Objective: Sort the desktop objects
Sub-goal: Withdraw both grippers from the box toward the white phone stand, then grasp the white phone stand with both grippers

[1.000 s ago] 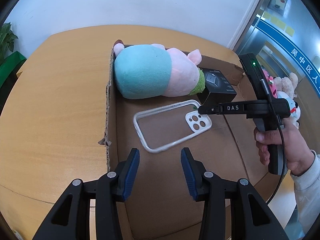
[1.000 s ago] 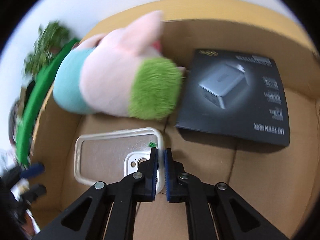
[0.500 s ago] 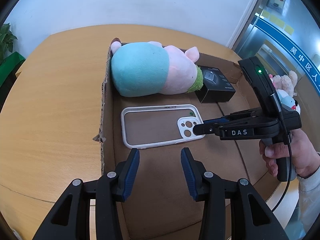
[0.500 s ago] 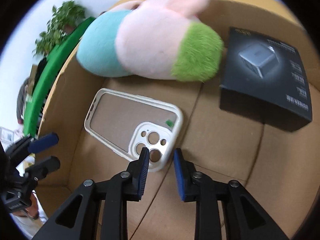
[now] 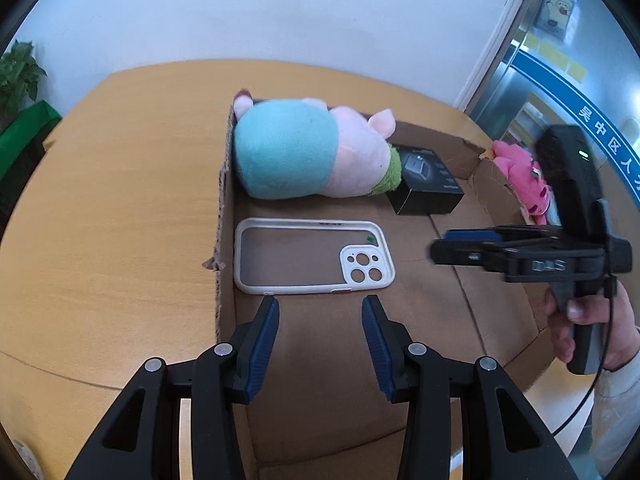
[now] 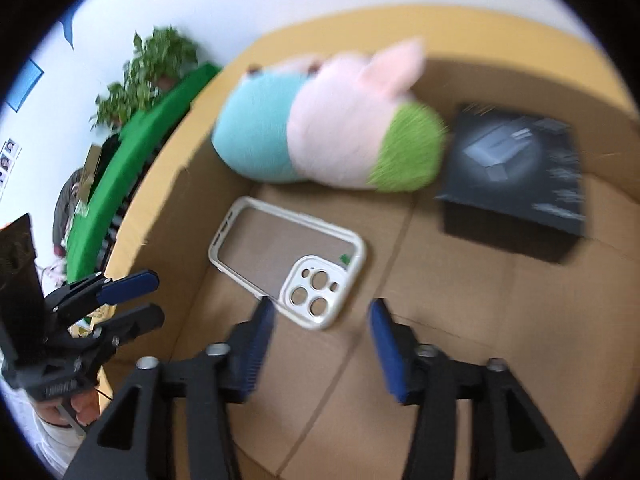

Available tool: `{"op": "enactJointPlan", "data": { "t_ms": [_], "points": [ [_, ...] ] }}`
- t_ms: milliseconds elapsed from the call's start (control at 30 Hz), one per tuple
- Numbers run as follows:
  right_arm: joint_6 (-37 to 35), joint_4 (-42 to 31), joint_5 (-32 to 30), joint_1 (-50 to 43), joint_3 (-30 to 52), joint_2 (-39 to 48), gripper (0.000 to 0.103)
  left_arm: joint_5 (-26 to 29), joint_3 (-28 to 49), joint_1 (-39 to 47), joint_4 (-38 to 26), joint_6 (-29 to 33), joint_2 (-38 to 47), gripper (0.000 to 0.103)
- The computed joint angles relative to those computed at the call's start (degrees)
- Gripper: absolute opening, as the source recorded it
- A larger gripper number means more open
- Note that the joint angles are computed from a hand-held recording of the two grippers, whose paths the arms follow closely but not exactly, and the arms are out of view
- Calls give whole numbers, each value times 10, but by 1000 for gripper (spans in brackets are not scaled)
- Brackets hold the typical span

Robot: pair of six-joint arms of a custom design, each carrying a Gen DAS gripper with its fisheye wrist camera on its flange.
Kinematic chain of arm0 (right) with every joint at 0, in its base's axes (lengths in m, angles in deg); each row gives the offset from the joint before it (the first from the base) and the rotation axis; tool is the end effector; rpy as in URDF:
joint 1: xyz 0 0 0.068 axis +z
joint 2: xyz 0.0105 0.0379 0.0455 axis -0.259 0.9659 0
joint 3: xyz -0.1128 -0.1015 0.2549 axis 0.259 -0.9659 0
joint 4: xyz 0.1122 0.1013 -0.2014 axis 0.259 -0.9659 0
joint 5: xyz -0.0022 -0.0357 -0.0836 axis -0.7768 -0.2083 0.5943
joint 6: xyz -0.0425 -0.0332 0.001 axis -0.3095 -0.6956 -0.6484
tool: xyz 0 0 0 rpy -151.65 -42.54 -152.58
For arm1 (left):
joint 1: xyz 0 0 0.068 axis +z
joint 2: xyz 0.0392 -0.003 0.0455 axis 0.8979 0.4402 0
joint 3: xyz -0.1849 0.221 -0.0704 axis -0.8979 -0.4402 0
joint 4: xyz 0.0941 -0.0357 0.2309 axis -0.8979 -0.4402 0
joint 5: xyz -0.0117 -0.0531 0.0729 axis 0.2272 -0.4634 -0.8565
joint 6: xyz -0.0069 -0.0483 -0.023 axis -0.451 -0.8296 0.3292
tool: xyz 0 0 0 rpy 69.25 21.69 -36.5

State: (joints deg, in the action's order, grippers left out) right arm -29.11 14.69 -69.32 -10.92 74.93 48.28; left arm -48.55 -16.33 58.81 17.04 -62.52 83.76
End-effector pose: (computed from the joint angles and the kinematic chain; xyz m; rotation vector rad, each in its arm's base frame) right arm 0.3375 0.0435 0.1610 -1.0884 2.5660 0.7486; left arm 0.2006 -0.0190 0.1848 -0.3200 2.4710 -0.2282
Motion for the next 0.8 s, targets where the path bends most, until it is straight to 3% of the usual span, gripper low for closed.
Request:
{"op": "enactJointPlan", "data": {
  "t_ms": [100,133,167,233,267,333,367,433,567,700,800],
  "points": [
    [-39,32,-21,-43,-83,-112,63,-40,-14,-46,-45,-18,-99,49],
    [-91,11,-39,-81,-103,-148,65,-58,-20,-70,-61,-31,-134,61],
    [-164,-26,-64,-131,-121,-181,68,-92,-28,-113,-81,-55,-179,72],
    [-346,-137,-105,-231,-124,-194,73,-151,-39,-190,-109,-95,-229,80],
    [-458,-211,-111,-283,-121,-185,74,-186,-44,-242,-124,-125,-245,81],
    [-592,-284,-95,-346,-137,-168,74,-248,-56,-351,-142,-189,-252,81],
    [-622,-293,-80,-366,-151,-164,74,-273,-63,-402,-144,-222,-246,81],
    [-648,-264,-44,-388,-199,-153,74,-297,-82,-478,-130,-284,-224,81],
    [-606,-126,-26,-374,-295,-132,74,-267,-146,-521,-7,-367,-151,81],
    [-570,-13,-41,-357,-349,-113,69,-235,-193,-518,159,-405,-22,77],
    [-545,20,-48,-358,-362,-101,64,-214,-203,-513,255,-404,66,74]
  ]
}}
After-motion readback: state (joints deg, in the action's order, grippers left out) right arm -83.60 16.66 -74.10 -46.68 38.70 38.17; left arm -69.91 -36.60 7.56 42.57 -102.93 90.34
